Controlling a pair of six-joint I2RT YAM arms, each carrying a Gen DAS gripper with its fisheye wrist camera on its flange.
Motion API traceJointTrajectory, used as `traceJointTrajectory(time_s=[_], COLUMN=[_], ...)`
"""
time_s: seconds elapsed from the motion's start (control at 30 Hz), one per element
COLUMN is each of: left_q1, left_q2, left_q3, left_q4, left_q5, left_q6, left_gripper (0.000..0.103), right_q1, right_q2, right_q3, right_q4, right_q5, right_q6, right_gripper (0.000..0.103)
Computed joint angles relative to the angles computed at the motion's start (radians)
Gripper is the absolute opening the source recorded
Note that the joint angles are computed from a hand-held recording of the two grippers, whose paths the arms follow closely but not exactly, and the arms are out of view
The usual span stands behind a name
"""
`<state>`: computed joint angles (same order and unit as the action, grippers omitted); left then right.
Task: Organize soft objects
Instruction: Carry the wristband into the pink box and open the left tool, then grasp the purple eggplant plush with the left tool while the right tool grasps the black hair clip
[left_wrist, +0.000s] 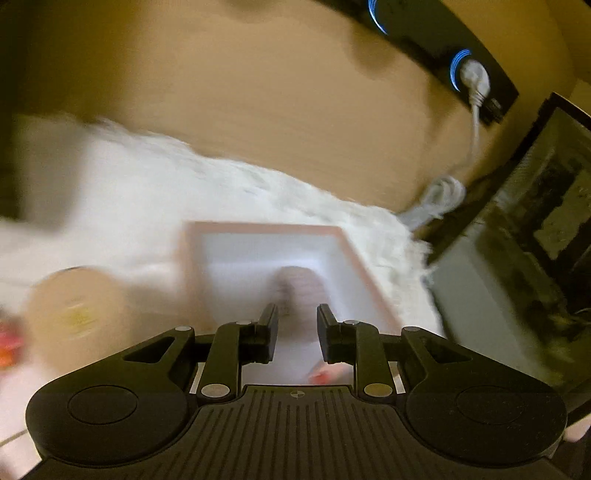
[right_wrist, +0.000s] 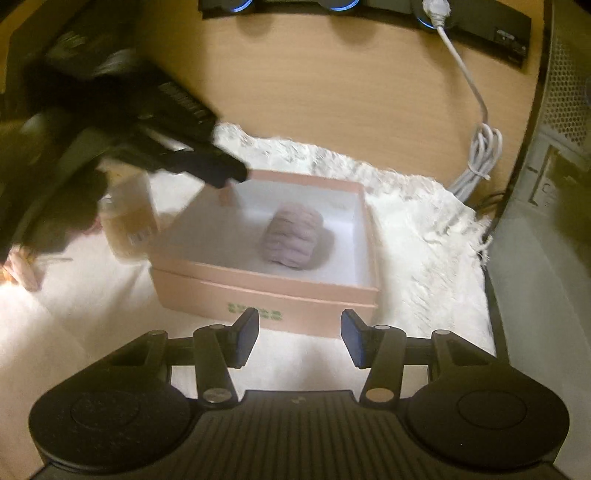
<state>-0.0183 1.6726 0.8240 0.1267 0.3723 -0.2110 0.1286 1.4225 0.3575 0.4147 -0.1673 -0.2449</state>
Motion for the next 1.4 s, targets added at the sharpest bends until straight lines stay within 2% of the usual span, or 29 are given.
traceJointTrajectory(time_s=[0.13, 0.23, 0.37, 0.43, 0.47, 0.5, 0.6, 0.67, 0.73, 0.77, 0.83, 0.9, 0.97, 1.03, 1.13, 1.2, 1.3, 1.4], left_q1=[0.025, 0.086, 0.381, 0.586, 0.666, 0.771, 1.005, 1.101, 1.163, 1.182, 1.185, 1.165, 1.125, 1.08, 1.026, 1.016, 1.045, 1.116], left_q2=[-0.217, -0.383, -0.578, -0.572, -0.535, -0.488, -0.289, -0.129, 0.035, 0.112, 0.201, 0.247, 0.274, 0.288, 0.221, 0.199, 0.205, 0.266], left_q3=[-0.259, -0.444, -0.612, -0.625, -0.612, -0.586, -0.434, -0.267, -0.092, -0.018, 0.071, 0.125, 0.192, 0.259, 0.216, 0.172, 0.12, 0.169], left_q4=[0.091, 0.108, 0.061, 0.066, 0.083, 0.102, 0.117, 0.041, -0.041, -0.045, -0.029, 0.002, -0.048, -0.164, -0.182, -0.171, -0.127, -0.146], left_q5=[-0.149, -0.216, -0.157, -0.087, -0.062, -0.029, 0.097, 0.196, 0.297, 0.331, 0.36, 0.361, 0.309, 0.238, 0.095, 0.024, 0.06, 0.206], left_q6=[0.017, 0.037, 0.115, 0.174, 0.192, 0.21, 0.209, 0.13, -0.009, -0.11, -0.246, -0.307, -0.283, -0.189, -0.025, 0.015, 0.009, -0.082], left_gripper=[0.025, 0.025, 0.025, 0.025, 0.025, 0.025, 0.025, 0.025, 0.025, 0.025, 0.025, 0.025, 0.025, 0.023, 0.023, 0.026, 0.029, 0.032], right_q1=[0.063, 0.13, 0.236, 0.298, 0.327, 0.372, 0.447, 0.505, 0.555, 0.578, 0.609, 0.636, 0.655, 0.671, 0.696, 0.703, 0.691, 0.703], right_q2=[-0.035, -0.029, 0.027, 0.046, 0.053, 0.068, 0.076, 0.084, 0.085, 0.088, 0.089, 0.095, 0.104, 0.121, 0.152, 0.176, 0.225, 0.328], right_q3=[-0.017, -0.011, 0.03, 0.042, 0.048, 0.039, 0.049, 0.06, 0.072, 0.08, 0.095, 0.107, 0.121, 0.141, 0.18, 0.25, 0.439, 0.721], right_q4=[-0.012, -0.025, -0.037, -0.041, -0.041, 0.011, 0.02, 0.019, 0.008, 0.002, -0.016, -0.024, -0.031, -0.04, -0.037, -0.07, -0.205, -0.418], right_q5=[-0.014, -0.012, 0.018, 0.048, 0.06, 0.115, 0.124, 0.158, 0.198, 0.217, 0.242, 0.268, 0.287, 0.305, 0.316, 0.291, 0.197, 0.118], right_q6=[0.007, 0.018, 0.036, 0.047, 0.051, 0.122, 0.127, 0.131, 0.134, 0.136, 0.131, 0.118, 0.108, 0.101, 0.081, 0.058, 0.047, 0.11], right_gripper=[0.049, 0.05, 0.05, 0.05, 0.05, 0.05, 0.05, 0.05, 0.049, 0.049, 0.049, 0.049, 0.049, 0.049, 0.05, 0.05, 0.049, 0.05])
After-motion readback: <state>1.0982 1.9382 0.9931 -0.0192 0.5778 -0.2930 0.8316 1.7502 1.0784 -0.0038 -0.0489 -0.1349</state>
